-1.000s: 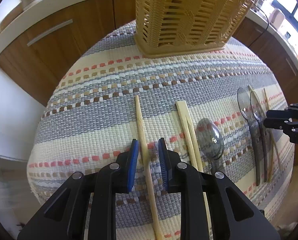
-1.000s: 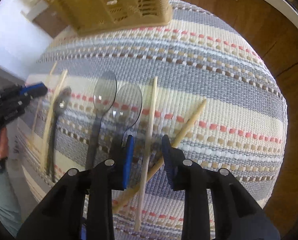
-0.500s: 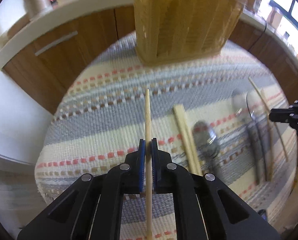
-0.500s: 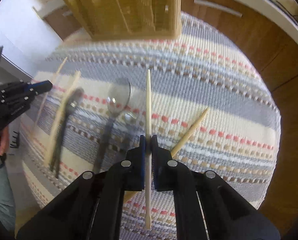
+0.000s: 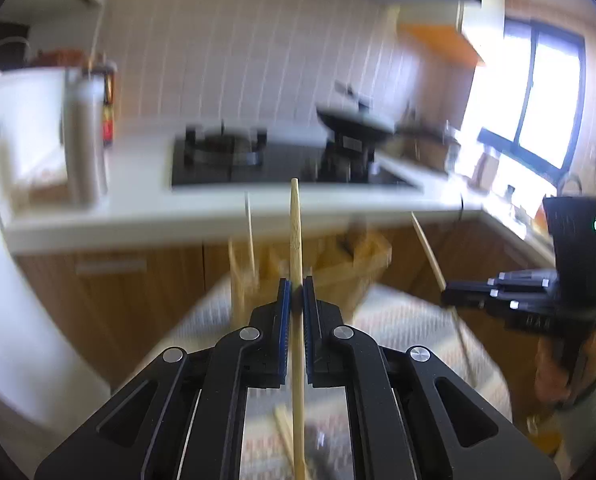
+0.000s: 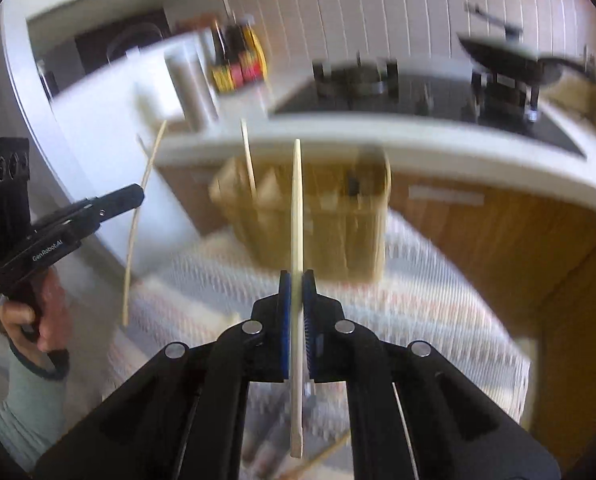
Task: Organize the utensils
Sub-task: 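Drop both chopsticks into the yellow caddy with both grippers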
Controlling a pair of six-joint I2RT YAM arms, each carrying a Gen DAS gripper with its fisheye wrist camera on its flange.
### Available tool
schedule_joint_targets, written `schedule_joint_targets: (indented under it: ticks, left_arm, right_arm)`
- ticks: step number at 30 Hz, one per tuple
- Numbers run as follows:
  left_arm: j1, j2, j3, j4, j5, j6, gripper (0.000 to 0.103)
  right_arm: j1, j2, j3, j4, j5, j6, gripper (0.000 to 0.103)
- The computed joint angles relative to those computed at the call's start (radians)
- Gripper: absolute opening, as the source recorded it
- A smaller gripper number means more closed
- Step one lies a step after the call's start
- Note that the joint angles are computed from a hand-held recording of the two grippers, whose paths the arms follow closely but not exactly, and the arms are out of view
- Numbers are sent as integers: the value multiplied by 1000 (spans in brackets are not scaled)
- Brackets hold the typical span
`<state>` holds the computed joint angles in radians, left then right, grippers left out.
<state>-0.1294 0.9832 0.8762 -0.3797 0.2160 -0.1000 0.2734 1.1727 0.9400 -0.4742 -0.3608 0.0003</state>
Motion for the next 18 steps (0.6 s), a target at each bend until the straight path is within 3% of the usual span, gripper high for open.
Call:
schedule_joint_targets:
  ticks: [4,9,16,18]
  left_arm:
    - [-6,47,34,136,-39,-30,4]
    - [25,127,15,410,-6,-100,4]
    - [2,241,1,625,-91,-154,4]
    - [-7,277,2,666,-122,-163,4]
  right_arm:
    - [-25,22,42,148,-36,51,4]
    - [-42,91,64,376,-19,140,4]
    - [9,225,63,674,242,215,4]
    - [14,275,80,719,268,211,4]
